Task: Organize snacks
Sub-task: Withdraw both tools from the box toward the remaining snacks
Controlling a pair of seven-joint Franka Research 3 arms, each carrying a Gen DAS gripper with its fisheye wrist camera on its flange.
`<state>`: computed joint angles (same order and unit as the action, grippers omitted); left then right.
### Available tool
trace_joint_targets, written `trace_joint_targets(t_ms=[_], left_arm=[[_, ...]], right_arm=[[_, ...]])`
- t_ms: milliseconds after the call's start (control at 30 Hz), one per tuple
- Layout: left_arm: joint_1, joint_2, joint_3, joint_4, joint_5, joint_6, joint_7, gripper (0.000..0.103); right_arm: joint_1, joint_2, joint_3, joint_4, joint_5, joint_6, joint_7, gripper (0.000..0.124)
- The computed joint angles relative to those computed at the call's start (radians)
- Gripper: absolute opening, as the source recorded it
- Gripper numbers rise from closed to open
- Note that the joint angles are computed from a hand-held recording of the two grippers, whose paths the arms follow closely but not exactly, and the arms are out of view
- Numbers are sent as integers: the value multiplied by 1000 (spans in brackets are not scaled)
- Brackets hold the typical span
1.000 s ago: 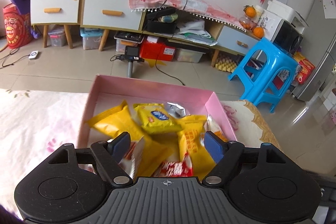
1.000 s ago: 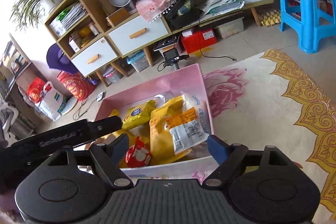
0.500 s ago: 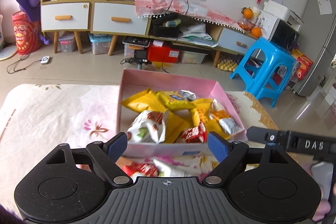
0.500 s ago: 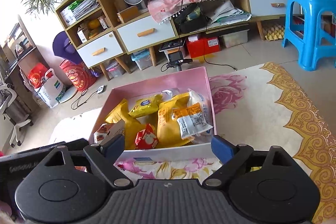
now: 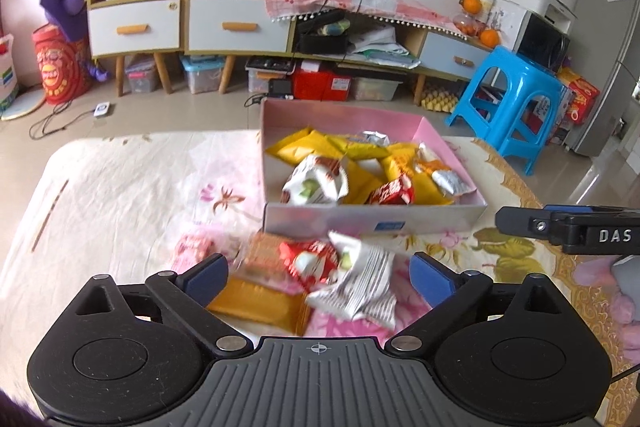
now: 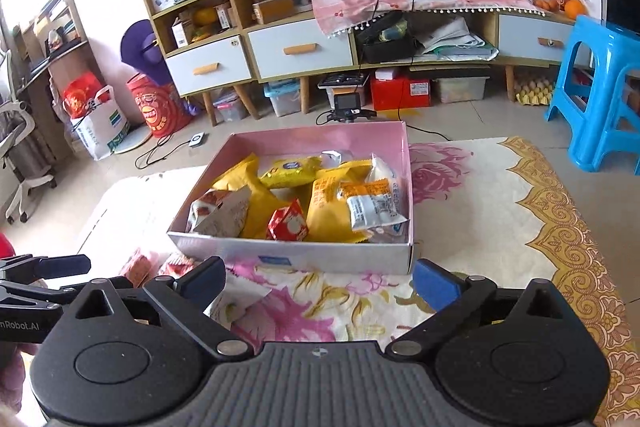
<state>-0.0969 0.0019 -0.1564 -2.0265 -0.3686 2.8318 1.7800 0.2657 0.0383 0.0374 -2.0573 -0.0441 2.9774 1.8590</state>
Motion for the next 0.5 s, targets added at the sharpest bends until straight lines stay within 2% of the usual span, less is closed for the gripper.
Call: trace_joint_targets(t_ms=[133, 400, 500], left_arm=[[1, -29, 9, -49, 2, 9, -9, 99], [10, -68, 41, -91, 42, -87, -76, 99], [12, -87, 58, -111, 9, -111, -62, 99]], right_arm=[[4, -16, 2, -20, -42, 2, 37, 94], [6, -35, 17, -55, -141, -4, 91, 95], [5, -44, 25, -67, -211, -3, 141, 95]])
